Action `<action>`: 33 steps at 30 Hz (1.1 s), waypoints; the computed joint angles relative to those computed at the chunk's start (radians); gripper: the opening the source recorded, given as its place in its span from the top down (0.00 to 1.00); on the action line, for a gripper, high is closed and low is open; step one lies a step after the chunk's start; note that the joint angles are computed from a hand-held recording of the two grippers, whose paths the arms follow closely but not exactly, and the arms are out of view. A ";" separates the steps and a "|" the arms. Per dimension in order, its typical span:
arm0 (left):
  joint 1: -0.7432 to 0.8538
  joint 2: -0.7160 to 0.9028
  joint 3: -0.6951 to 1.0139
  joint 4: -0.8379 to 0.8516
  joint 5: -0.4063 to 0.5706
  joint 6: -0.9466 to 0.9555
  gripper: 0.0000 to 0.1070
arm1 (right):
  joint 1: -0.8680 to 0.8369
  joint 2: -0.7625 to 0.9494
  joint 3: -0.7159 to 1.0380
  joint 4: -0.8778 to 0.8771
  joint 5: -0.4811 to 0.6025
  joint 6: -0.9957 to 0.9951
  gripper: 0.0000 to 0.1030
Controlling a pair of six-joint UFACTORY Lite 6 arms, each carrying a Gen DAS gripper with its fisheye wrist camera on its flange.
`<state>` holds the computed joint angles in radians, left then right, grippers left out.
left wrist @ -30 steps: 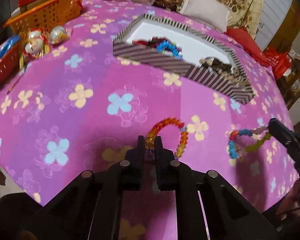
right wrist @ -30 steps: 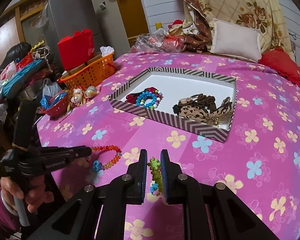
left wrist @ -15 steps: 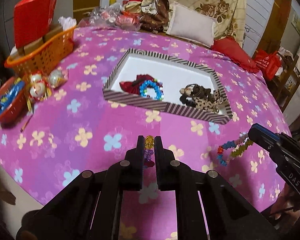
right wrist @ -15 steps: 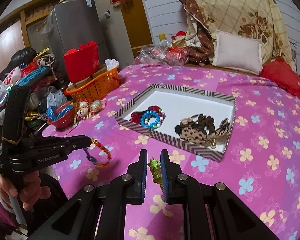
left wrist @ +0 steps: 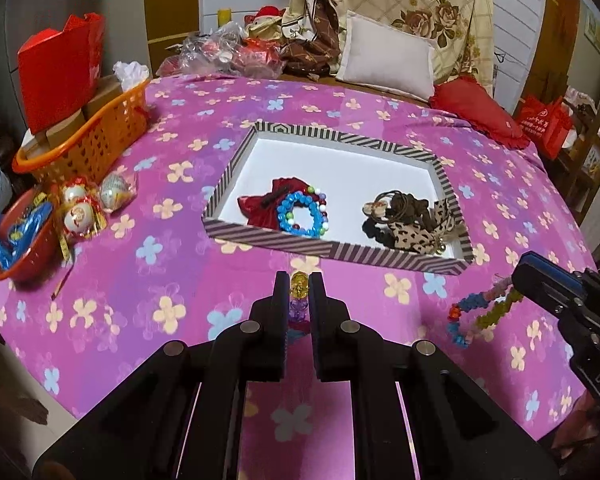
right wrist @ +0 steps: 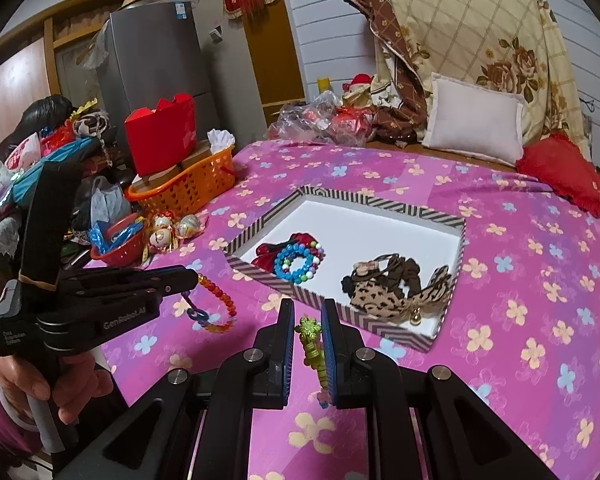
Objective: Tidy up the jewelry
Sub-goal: 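Carry the orange and green bracelets toward the white tray, then lower both bracelets onto the piles in the tray and open both tools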
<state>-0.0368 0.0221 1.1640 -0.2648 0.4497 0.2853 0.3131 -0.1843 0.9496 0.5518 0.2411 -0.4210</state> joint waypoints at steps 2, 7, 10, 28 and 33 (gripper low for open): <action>-0.009 0.023 0.029 0.034 -0.001 -0.033 0.93 | -0.011 0.017 0.023 0.006 0.008 -0.013 0.88; -0.030 0.081 0.106 0.104 -0.002 -0.095 0.93 | -0.047 0.074 0.085 0.064 0.032 -0.086 0.88; -0.030 0.136 0.184 0.112 0.017 -0.105 0.93 | -0.064 0.115 0.130 0.076 0.045 -0.110 0.88; -0.083 0.542 0.717 0.278 0.138 -0.283 0.93 | -0.106 0.496 0.581 -0.030 0.133 -0.040 0.88; -0.093 0.702 0.929 0.307 0.202 -0.325 0.93 | -0.110 0.630 0.741 -0.035 0.165 -0.019 0.88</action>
